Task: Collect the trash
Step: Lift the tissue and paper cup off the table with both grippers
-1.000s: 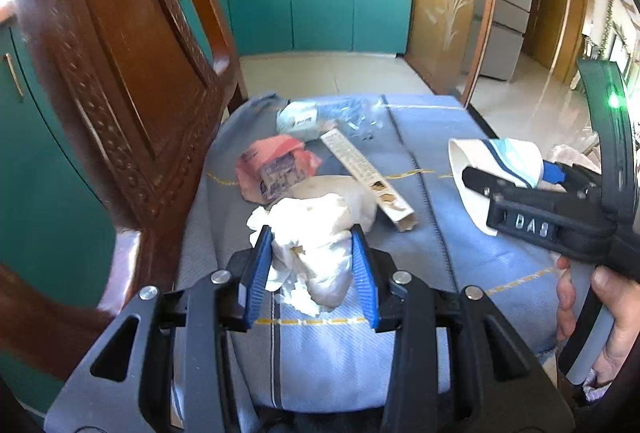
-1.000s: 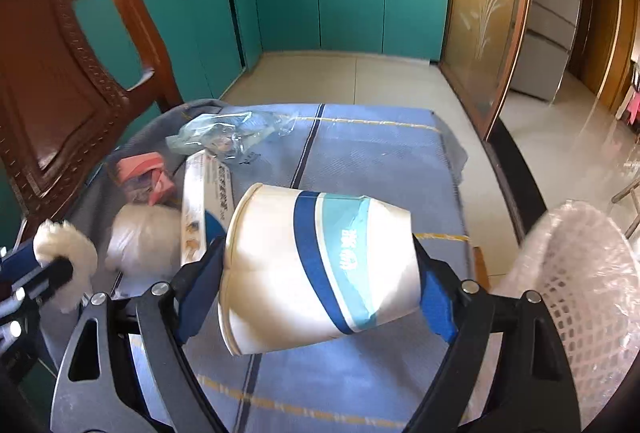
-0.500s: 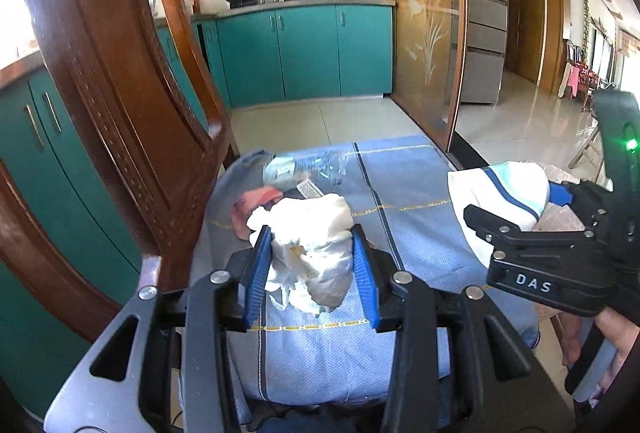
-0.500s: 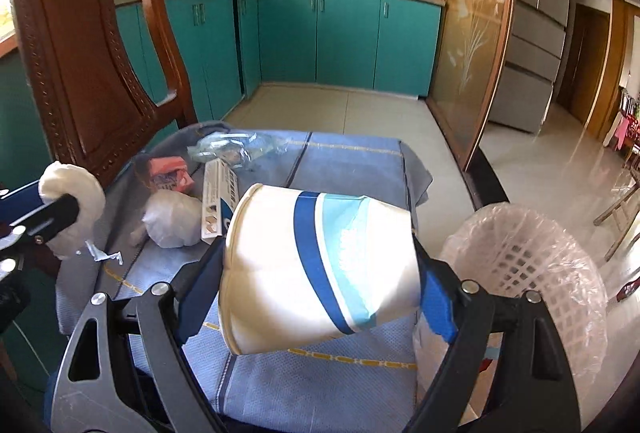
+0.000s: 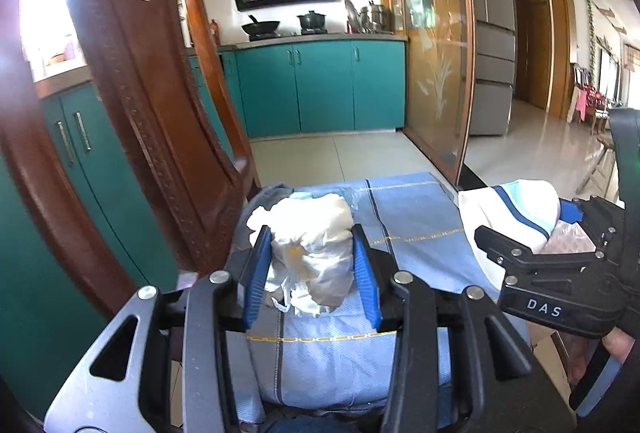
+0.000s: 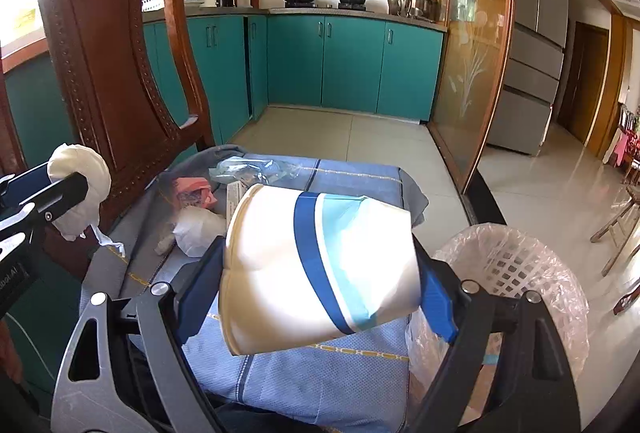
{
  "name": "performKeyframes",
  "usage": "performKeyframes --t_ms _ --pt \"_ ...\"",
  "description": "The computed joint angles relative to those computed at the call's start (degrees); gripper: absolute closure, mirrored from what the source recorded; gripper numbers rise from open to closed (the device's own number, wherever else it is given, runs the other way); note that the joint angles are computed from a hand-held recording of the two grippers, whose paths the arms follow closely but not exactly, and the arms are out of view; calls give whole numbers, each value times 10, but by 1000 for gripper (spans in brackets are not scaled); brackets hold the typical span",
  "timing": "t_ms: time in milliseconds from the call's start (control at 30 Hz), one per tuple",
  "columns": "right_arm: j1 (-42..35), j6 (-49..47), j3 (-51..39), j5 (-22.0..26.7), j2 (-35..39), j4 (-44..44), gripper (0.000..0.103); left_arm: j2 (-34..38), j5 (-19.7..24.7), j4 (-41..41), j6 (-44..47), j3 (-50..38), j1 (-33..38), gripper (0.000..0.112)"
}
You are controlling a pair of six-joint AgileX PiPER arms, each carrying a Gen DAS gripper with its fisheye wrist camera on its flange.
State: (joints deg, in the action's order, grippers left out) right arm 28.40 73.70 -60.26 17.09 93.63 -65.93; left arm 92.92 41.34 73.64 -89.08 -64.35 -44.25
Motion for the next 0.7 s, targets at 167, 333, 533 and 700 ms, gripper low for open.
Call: performKeyframes --t_ms 167,333,533,700 --pt "30 32 7 26 -16 -39 19 -31 12 19 -29 31 -8 72" --pt "53 43 10 46 -26 -51 19 -53 24 30 -49 53 -21 71" --pt "74 55 17 64 -40 -61 19 -74 38 34 -62 73 -38 71" --pt "87 67 23 75 -47 -70 19 -79 49 35 -63 70 -48 71"
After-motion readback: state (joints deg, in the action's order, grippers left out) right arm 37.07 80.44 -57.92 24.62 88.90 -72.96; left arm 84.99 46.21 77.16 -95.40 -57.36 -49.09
